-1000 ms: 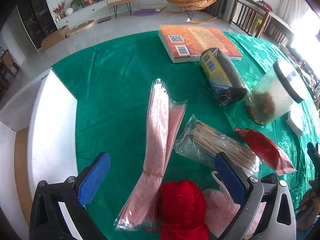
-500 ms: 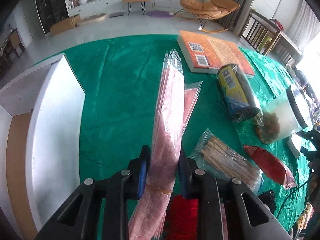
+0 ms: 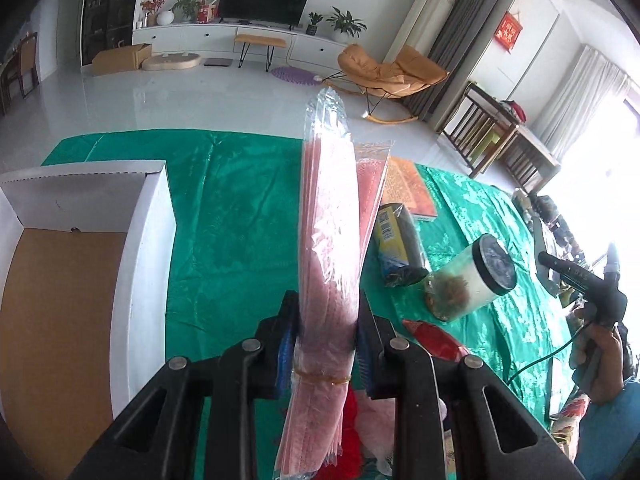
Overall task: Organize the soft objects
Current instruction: 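Carry both items into the white cardboard box and open both grippers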
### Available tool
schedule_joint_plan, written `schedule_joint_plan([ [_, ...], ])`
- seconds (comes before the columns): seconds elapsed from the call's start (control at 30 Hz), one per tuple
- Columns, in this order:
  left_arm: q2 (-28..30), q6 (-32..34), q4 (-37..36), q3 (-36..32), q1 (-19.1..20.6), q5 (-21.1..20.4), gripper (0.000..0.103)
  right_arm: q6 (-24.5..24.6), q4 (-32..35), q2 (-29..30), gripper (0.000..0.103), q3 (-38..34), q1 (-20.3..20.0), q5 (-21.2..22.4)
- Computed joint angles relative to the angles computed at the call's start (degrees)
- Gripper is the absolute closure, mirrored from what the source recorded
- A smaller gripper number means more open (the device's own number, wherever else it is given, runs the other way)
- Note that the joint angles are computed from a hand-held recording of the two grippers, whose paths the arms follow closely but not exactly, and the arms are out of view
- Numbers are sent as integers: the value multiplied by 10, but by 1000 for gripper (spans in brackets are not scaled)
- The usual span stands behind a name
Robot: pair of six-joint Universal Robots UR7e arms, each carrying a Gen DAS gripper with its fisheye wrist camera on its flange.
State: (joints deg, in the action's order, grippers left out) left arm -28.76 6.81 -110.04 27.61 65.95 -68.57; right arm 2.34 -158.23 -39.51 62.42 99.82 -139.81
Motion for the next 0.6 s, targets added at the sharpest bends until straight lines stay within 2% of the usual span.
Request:
schedule_joint_plan([
  [0.13,-66,4,-54,91,-4,-13,77,-84,-30,16,40,-30,46,4],
  [0.23,-115,3,-86,149,-7,-12,77,-103,-28,22,40,-26,77,28],
  [0.3,-151,6,-109,191,-9,-2,77,-100,-25,26,40,-16,92,54],
  [0.43,-216,33,-165,270,-17,76,77,-63,12,37,40,-9,115,130],
  [0.6,-278,70,-232,354,-16,183,77,-38,89,91,40,-56,141,227],
])
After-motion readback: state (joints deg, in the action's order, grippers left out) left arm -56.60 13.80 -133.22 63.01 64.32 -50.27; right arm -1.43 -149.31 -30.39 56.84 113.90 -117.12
